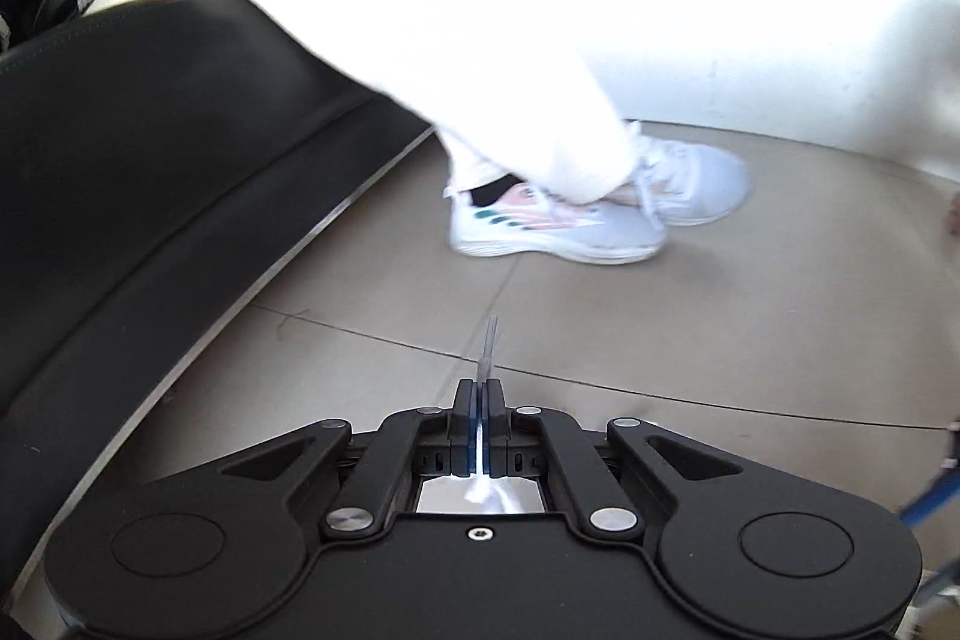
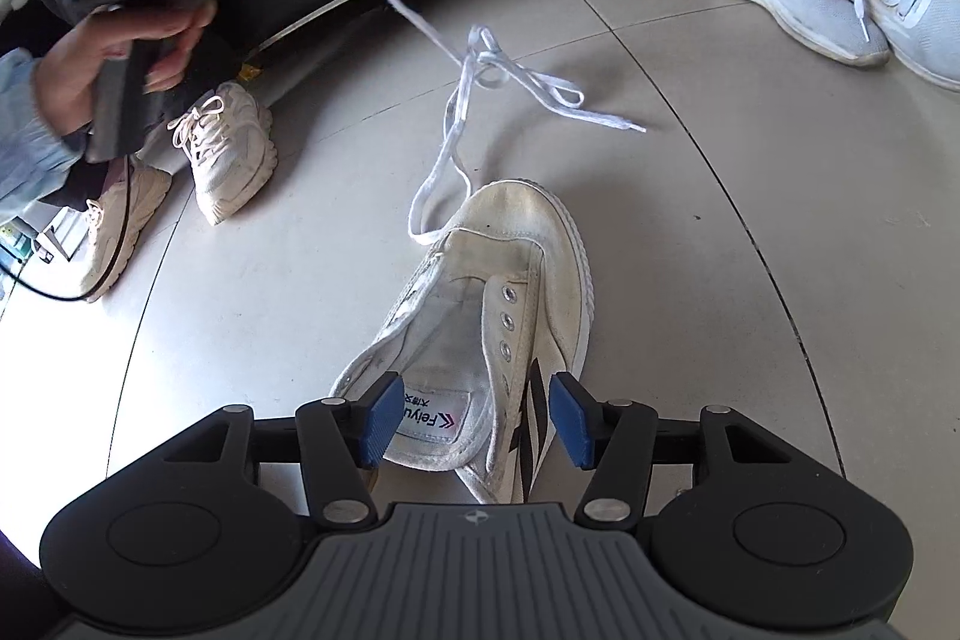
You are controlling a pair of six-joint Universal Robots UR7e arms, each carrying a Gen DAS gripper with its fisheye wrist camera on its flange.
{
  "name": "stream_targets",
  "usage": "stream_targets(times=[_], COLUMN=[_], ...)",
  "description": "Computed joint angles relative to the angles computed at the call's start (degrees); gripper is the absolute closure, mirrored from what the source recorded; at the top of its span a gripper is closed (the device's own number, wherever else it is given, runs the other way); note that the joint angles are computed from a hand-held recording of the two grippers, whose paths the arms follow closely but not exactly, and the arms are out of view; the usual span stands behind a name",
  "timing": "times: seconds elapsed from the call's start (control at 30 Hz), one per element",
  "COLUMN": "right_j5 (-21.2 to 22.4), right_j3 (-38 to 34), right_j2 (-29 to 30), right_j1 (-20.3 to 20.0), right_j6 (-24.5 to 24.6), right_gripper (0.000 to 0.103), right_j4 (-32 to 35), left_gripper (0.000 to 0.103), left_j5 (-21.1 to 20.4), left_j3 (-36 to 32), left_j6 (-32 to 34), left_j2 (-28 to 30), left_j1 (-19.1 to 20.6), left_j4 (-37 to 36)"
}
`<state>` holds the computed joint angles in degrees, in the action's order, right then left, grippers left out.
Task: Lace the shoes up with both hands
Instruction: 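Insert the lace tip into an eyelet with the left gripper while the right gripper holds the sneaker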
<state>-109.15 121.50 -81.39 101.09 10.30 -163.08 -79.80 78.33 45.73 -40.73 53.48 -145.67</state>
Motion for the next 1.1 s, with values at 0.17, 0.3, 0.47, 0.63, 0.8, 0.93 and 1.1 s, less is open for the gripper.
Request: stream_targets(times=[0.17,0.3,0.47,0.63,0.8,0.93,1.1], right_j5=[-0.1,-2.3,-2.9,3.0,8.7,6.5,8.8], right_j3=[-1.7,-4.1,-5.3,-5.1,-5.0,-6.1,-6.3], right_j2=[1.7,4.4,5.9,4.9,4.6,6.0,6.1], right_j1=[0.4,0.8,0.6,-0.7,-1.6,-1.5,-2.7], right_j6=[-4.9,-9.7,-11.0,-10.5,-11.3,-11.0,-11.2], right_gripper=[0.046,0.046,0.047,0.046,0.044,0.044,0.046], right_j4=[-0.6,-1.5,-1.0,-0.3,-0.2,1.3,1.8], left_gripper=[0.103,0.103,0.103,0.103,0.103,0.103,0.103], left_j5=[-0.1,3.4,11.7,14.2,16.1,17.1,17.9], left_j3=[9.3,13.3,16.3,17.9,18.5,18.0,17.6], left_j6=[-3.9,-2.1,6.9,15.7,22.4,25.3,27.2], left_j2=[-6.8,-8.2,-7.5,-7.3,-6.4,-5.3,-5.0], left_j1=[-1.2,-1.9,-3.6,-4.4,-5.0,-5.2,-5.4], left_j4=[4.8,8.3,6.9,5.6,5.4,6.2,7.7])
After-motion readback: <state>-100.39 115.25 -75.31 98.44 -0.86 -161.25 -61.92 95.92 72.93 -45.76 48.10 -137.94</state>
